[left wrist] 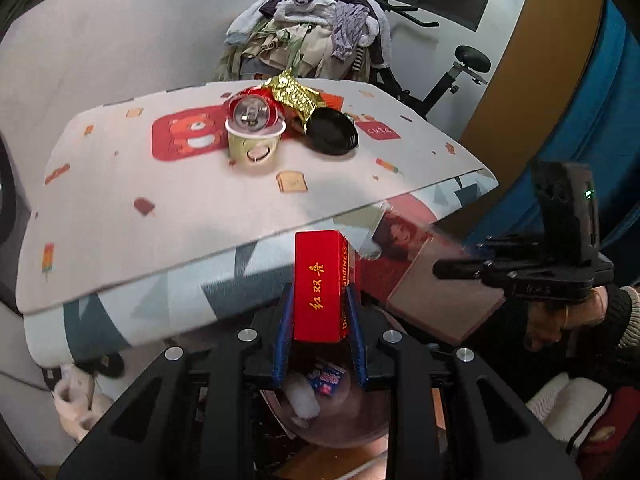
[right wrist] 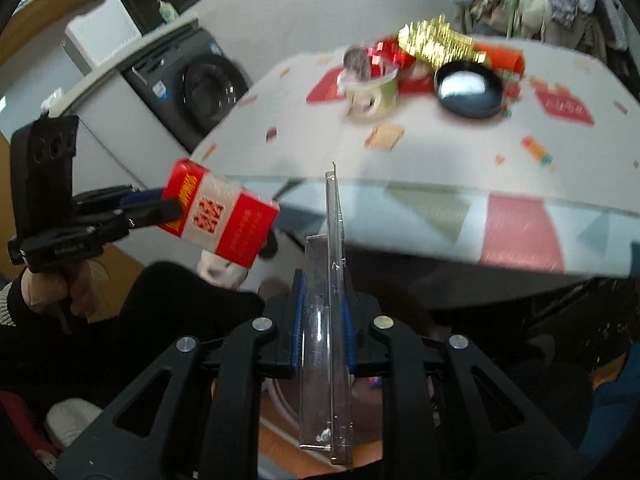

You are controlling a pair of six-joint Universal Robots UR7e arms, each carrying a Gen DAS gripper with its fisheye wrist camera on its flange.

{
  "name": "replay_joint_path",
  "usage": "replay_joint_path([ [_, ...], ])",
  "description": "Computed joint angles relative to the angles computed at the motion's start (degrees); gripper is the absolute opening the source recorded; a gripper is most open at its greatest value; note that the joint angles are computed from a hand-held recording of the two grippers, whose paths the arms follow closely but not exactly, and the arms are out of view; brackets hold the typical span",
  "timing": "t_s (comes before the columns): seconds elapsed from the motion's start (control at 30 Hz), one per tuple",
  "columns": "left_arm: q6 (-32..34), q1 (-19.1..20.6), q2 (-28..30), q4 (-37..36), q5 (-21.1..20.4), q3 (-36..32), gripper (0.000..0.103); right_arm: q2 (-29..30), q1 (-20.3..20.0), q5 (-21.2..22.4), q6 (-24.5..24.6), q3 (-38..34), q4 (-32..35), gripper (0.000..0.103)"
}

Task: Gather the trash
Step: 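Lower both tools to the bin and release the pack and card sleeve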

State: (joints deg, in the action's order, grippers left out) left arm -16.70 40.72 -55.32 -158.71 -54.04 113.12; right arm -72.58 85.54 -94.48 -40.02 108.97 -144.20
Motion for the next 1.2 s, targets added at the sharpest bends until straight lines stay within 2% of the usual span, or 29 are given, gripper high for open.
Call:
replay_joint_path([
  [0.13,-0.7,0.6,-0.2,-0.9,-0.5,1.4,0.024,1.5,-0.1,-0.1,1.0,-0.8,1.9,0.02],
  [0.27,0.2,0.8,0.3,-2.0,-0.4,1.8,0.022,3.3,-0.5,0.3,2.0,-2.1,3.2,0.036],
  [0.4,1.5,1.4,1.1,-2.6,-0.8,1.9,0.022,3.9,-0.6,0.4,0.4,-2.1,0.5,0.053],
  [0.47,1.6,2.0,1.6,-2.7,-1.7,1.8,0.022,4.1,-0.6,-0.4,-1.3,-1.6,-2.6,0.059],
  [0.53,1.4,2.6,2.2,-3.1,-2.8,1.6,0.022,4.1,-0.7,-1.0,-3.6,-0.7,-7.0,0.07],
  [0.6,1.8,2.9,3.2,-3.2,-3.3,1.1,0.022,3.8,-1.1,-0.4,-6.0,0.5,-12.0,0.086],
  [0.67,2.4,3.0,4.0,-3.0,-3.6,0.7,0.022,3.4,-1.8,1.2,-8.5,1.8,-17.4,0.094],
  [0.83,5.4,3.8,7.4,-2.9,-4.6,-0.7,0.022,3.5,-3.7,4.2,-10.2,3.3,-25.6,0.097],
  [1.03,6.5,4.4,10.2,-3.2,-5.3,-1.0,0.022,5.4,-3.3,0.6,-9.0,2.4,-26.6,0.097],
  [1.2,6.7,4.6,11.0,-3.3,-5.0,-1.2,0.022,6.0,-3.4,-0.3,-8.2,1.7,-25.4,0.097],
])
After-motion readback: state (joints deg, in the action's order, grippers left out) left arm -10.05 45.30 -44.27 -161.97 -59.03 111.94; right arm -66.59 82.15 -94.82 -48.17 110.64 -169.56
